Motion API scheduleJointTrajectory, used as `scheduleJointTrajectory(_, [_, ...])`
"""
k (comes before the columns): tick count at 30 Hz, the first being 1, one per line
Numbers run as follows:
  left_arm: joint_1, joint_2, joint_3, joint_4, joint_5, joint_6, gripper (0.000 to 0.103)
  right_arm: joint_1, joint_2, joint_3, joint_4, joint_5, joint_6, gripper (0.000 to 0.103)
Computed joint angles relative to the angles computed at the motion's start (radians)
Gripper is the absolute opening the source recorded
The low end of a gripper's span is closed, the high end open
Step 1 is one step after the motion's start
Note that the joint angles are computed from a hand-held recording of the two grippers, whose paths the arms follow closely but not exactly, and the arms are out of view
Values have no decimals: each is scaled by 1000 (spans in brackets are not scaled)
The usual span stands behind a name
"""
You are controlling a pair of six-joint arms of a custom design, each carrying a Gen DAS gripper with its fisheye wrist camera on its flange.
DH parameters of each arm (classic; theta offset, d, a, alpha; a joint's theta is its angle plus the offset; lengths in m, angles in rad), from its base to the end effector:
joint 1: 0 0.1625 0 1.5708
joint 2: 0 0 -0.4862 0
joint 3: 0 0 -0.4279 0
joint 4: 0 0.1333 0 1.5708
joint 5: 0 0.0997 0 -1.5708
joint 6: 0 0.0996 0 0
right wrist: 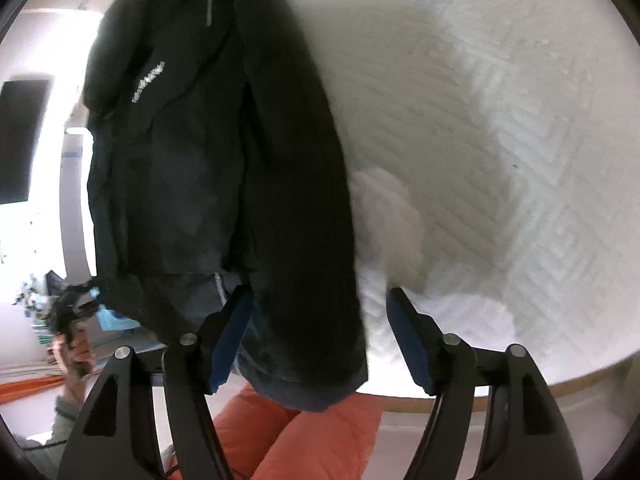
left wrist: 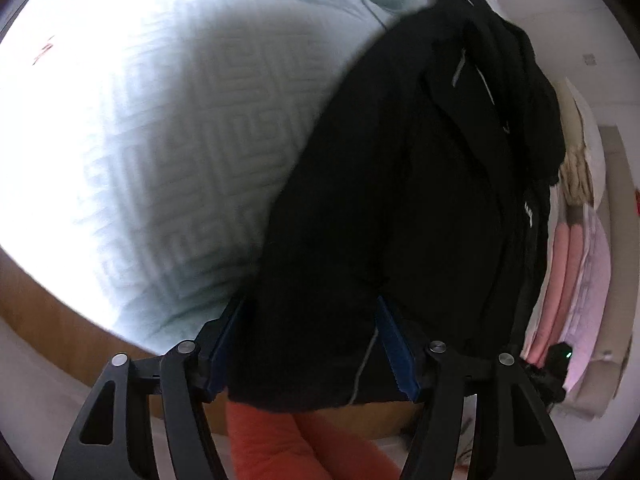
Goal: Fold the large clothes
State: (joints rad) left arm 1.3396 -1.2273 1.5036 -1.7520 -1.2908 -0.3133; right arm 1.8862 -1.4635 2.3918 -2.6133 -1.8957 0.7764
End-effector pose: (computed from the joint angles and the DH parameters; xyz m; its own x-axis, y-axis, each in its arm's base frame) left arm 0.0040 -0.6847 0.3988 -0.9545 -0.0648 -0.2910 -0.0695 0.9976 0.0055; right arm 0.2262 -0.3661 0.2209 -0.8668 0.4768 0.1464 0.4193 0.8556 -0.3035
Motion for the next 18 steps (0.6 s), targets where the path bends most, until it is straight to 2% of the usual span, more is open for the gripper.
scheduleJointTrajectory(2, [0, 4, -2, 2, -17, 36, 70, -12, -1, 8, -35, 44, -33, 74])
scheduleJointTrajectory(4, [3, -3, -14, 17, -112, 90, 70, 4, 13, -4, -35, 41, -59, 74])
scheduleJointTrajectory(6, [-1, -11, -23, 18, -164, 147, 70, 22, 19, -20, -12, 30, -79, 74])
scheduleJointTrajectory(9, [14, 8, -42, 36, -161, 141, 70, 11, 27, -18, -1, 27, -50, 74])
scheduleJointTrajectory(12, [41, 30, -50, 54, -172, 120, 70, -9, 29, 1, -50, 58, -40, 74])
scheduleJointTrajectory(15, [41, 26, -34, 37, -189, 144, 70, 17, 45, -16, -27, 39, -39, 74])
scheduleJointTrajectory(17, [38, 27, -36, 50, -180, 156, 70, 43, 78, -37, 4, 5, -10, 74])
scheduleJointTrajectory(18, [33, 29, -26, 41, -171, 154, 61, 52, 94, -50, 15, -13, 2, 73])
